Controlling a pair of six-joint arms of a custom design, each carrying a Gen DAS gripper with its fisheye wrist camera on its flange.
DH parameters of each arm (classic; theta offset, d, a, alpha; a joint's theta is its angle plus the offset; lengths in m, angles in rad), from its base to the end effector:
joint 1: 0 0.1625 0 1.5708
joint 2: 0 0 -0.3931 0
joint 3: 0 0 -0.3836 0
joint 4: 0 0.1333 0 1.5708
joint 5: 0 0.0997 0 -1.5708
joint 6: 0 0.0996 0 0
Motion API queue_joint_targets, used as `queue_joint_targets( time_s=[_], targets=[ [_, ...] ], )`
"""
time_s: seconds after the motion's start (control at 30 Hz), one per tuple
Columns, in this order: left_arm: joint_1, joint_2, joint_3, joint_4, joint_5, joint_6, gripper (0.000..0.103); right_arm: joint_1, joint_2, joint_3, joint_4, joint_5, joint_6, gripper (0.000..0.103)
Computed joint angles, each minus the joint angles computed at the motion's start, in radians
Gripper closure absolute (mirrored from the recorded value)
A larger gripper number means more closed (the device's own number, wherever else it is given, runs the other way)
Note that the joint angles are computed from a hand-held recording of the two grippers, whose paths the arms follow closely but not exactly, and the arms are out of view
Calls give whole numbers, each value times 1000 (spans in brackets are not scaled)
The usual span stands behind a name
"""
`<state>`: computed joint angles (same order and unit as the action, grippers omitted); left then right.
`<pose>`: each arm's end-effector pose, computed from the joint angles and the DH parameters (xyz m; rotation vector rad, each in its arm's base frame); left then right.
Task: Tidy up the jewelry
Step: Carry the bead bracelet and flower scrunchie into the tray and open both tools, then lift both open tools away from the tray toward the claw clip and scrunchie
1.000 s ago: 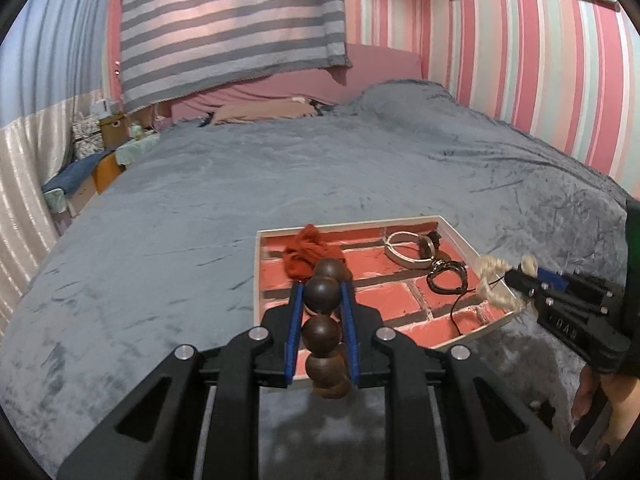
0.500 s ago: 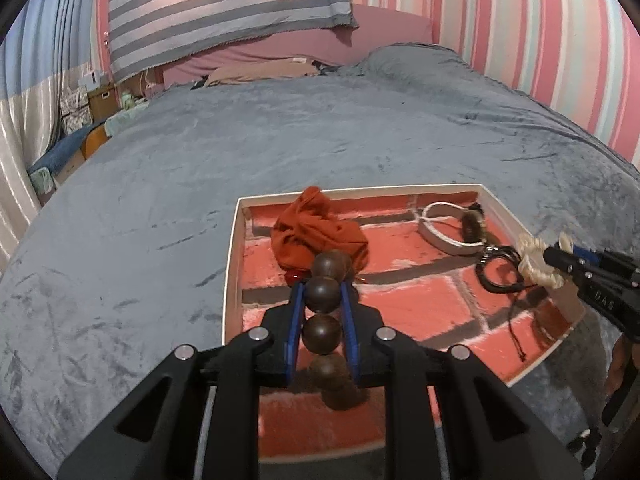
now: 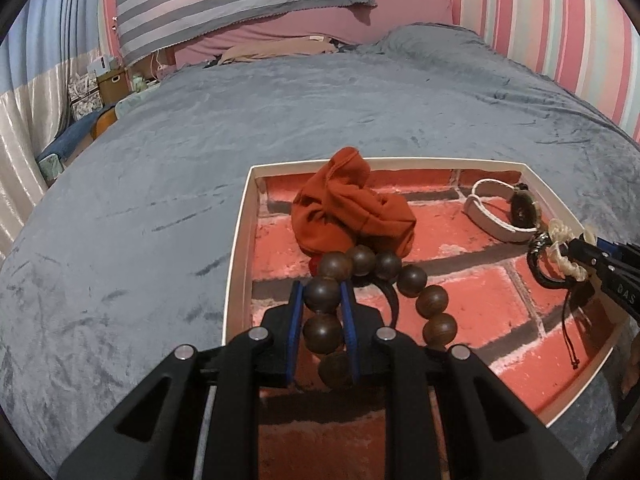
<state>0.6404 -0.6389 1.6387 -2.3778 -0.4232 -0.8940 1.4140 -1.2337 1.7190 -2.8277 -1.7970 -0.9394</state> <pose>-0.3575 -0.5459 0.0149 0.1711 2.1173 -0.9582 0.0146 -0.6183 0.3545 0.8344 -2.3204 0.7081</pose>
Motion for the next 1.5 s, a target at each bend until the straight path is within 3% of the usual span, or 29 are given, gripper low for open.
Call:
queue_joint_targets(
  time_s=[0.33,0.37,0.4,0.47,0.6,0.63,0.7,0.77,0.97,1.07,1.37,1.5],
  targets=[
    [5,-3,-6,23,-4,-21,81,6,-1,12,0,-9,-26,66],
    [1,-7,-1,15,-4,-17,73,6,-7,11,14,-5,-22,64],
    [-4,-8,2,14,1,-20,57,6,-14,15,20,-2,-20,60],
    [-20,-9,9,15,18,-29,43,5,-29,21,27,13,-14,51],
    [-46,-18,17,-33,6,3,40,4,-63,33,40,46,-5,32],
    [-55,-24,19,-27,7,-7,37,4,-72,39,38,53,-3,28],
    [-76,-35,29,-15,20,-26,23,-1,-102,60,23,77,5,9],
    [-101,-47,37,13,40,-51,16,-6,-130,80,10,92,8,4],
    [-189,-109,85,198,75,-236,6,-21,-226,162,-26,91,-15,4],
    [-242,-144,104,372,80,-416,4,-38,-289,223,-56,102,-47,4],
    [-395,-167,117,745,6,-827,4,-130,-504,374,6,174,-84,4],
    [-452,-177,144,766,-39,-925,4,-182,-597,418,57,220,-99,4]
  ],
)
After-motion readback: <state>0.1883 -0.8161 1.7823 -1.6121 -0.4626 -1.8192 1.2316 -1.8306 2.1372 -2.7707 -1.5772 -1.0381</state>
